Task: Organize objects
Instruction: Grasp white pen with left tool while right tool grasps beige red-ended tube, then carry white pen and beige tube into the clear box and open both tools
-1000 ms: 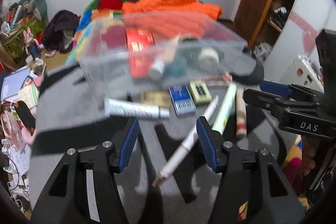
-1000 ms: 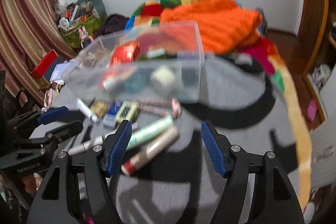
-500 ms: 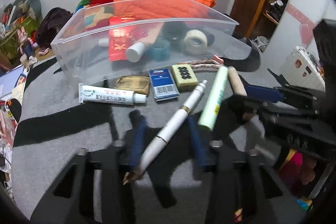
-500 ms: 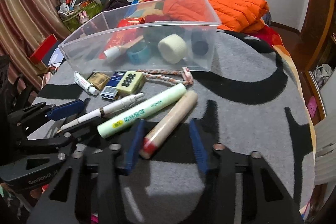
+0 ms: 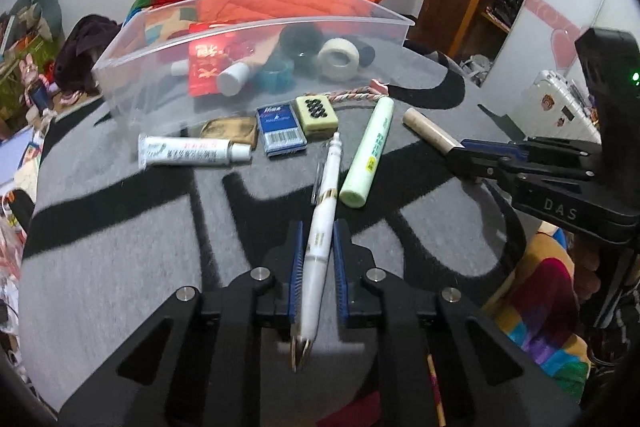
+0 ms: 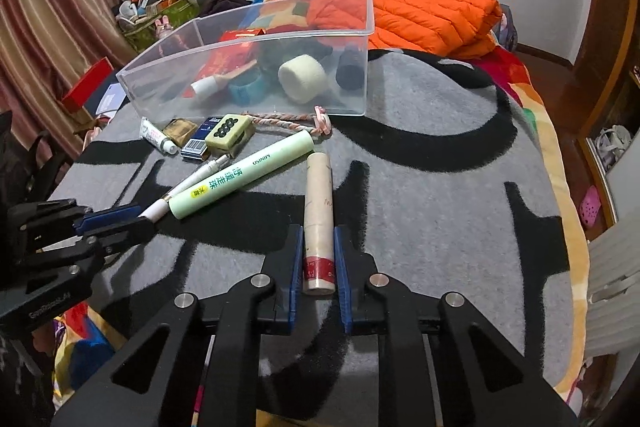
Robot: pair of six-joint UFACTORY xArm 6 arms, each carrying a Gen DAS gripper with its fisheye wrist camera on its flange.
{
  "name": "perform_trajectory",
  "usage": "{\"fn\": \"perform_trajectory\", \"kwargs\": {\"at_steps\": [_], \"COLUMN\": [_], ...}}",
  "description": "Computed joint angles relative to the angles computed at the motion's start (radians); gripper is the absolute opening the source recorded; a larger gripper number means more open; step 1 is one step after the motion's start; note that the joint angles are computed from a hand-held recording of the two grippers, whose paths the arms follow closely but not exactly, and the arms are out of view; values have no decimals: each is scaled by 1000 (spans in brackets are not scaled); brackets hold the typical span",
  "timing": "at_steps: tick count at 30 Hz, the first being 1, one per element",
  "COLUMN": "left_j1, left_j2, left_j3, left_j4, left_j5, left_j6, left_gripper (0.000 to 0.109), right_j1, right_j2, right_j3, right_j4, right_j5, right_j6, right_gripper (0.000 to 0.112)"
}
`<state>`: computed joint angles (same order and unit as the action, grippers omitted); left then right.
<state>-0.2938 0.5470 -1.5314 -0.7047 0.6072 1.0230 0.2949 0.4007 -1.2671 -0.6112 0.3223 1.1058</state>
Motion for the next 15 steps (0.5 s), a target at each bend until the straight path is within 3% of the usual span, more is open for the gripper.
{"fn": "perform_trajectory", "kwargs": {"at_steps": [8,15], "left_j1": [-28,-12], "left_j2": [57,22], "left_j3": [-67,-25], "left_j4": [34,-6], "left_j5": [-39,-31], "left_j6": [-6,-4], "left_gripper": [14,13], "right_j1": [-7,-4], "right_j2": [60,38], "right_j3": [-75,-48], "right_j4": [-36,-103], "right_j5": [18,-4], "right_j6": [4,66], "right_gripper": [15,14]}}
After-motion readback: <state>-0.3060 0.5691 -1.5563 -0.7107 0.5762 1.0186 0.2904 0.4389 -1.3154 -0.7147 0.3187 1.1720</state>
